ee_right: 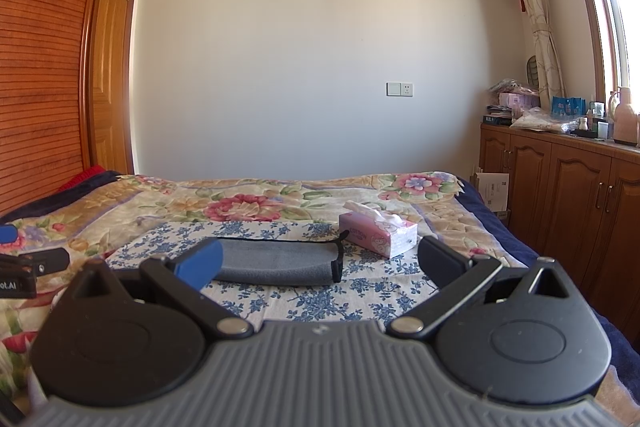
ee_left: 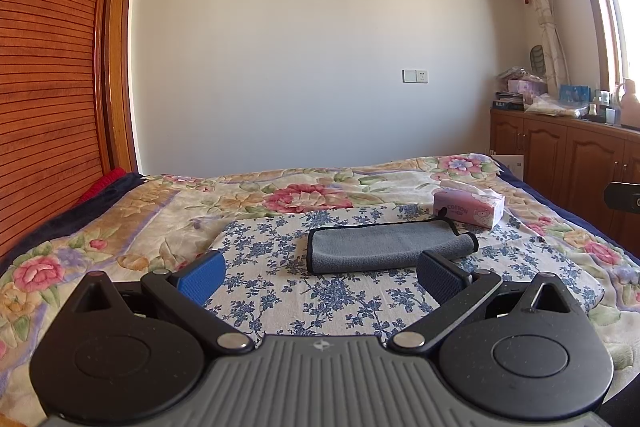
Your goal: Fold towel
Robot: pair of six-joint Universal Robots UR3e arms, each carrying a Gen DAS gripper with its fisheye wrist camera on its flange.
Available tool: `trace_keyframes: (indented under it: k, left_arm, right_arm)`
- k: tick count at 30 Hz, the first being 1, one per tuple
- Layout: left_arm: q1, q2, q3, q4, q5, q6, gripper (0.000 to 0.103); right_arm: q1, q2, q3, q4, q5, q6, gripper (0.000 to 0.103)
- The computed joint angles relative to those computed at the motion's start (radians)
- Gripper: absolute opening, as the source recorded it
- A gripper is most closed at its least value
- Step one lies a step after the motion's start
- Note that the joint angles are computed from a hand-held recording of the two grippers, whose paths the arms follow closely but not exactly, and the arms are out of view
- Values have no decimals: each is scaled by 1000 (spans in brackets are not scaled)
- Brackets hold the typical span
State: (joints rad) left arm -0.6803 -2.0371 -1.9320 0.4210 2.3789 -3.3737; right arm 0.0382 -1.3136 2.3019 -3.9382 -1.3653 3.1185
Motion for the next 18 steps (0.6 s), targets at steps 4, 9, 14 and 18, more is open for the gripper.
trace_keyframes:
  k: [4,9,14,18]
  left_arm:
    - [0,-1,0,2,-1,1,103]
    - [2,0,-3,7,-2,6,103]
    - [3,2,-7,8,-2,4,103]
    - [4,2,-8,9,-3,5,103]
  right_arm:
    - [0,0,0,0,0,0,103]
    - [0,1,-1,-1,1,0,103]
    - [0,0,0,-1,0,0,103]
    - [0,0,0,-1,0,0,103]
